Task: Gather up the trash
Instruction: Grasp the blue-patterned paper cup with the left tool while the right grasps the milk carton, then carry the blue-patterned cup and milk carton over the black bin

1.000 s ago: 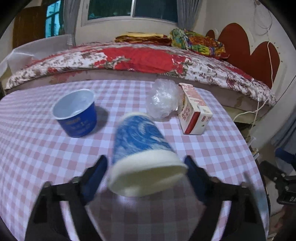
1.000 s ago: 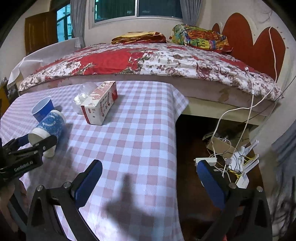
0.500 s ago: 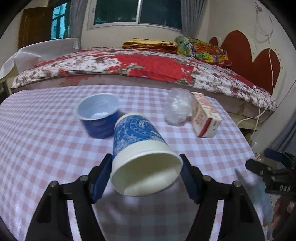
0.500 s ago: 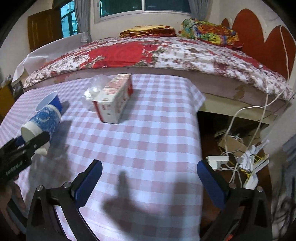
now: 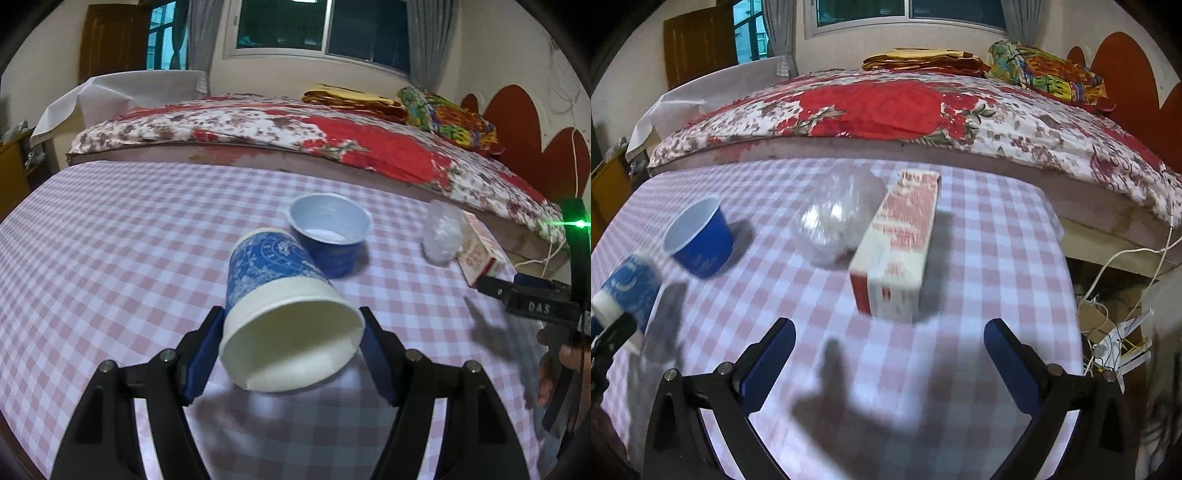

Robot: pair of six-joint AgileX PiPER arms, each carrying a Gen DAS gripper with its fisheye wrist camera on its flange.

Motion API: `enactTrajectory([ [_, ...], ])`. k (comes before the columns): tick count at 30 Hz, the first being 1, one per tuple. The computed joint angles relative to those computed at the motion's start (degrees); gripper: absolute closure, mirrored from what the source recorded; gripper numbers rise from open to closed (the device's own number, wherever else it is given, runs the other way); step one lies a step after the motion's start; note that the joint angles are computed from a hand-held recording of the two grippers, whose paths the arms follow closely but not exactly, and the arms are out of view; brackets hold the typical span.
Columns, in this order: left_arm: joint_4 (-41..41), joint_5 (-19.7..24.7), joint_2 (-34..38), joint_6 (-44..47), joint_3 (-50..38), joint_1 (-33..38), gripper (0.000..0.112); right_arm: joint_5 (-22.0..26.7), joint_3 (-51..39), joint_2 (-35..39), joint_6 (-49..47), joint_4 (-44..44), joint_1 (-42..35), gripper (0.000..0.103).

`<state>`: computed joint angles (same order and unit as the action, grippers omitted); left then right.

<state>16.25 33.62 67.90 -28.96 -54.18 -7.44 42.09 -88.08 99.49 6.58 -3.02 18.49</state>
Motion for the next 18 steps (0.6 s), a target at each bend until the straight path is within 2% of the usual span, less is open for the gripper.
enactTrajectory([
  [3,-1.10,-1.01,0.82,1.61,0.10,2.01,0.040,2.03,-4.49,3.17,0.32,0.78,-0.47,0.018],
  [5,-1.78,-1.32,1.78,2.49,-0.14,2.91,0.040,2.72,-5.83,4.10,0.84,0.79,-0.68,0.021],
  [6,-1.88,-1.54,2.11,2.77,-0.09,3.24,0.040,3.24,-6.57,4.64,0.63,1.46,-0.94,0.028],
  [9,-4.67,-1.86,2.31,5.81,0.13,4.80,0.040,3.63,-6.26,4.52,0.66,2.08,-1.51,0.065],
  [12,-7.87,-1.88,1.96,9.13,0.24,5.77,0.043,0.77,-1.39,0.99,1.41,1.35,-1.98,0.065],
  [18,-5.22,-0.75,-1.13,5.92,1.31,3.11,0.043,-3.82,8.56,-7.81,1.26,-2.25,-1.72,0.065],
])
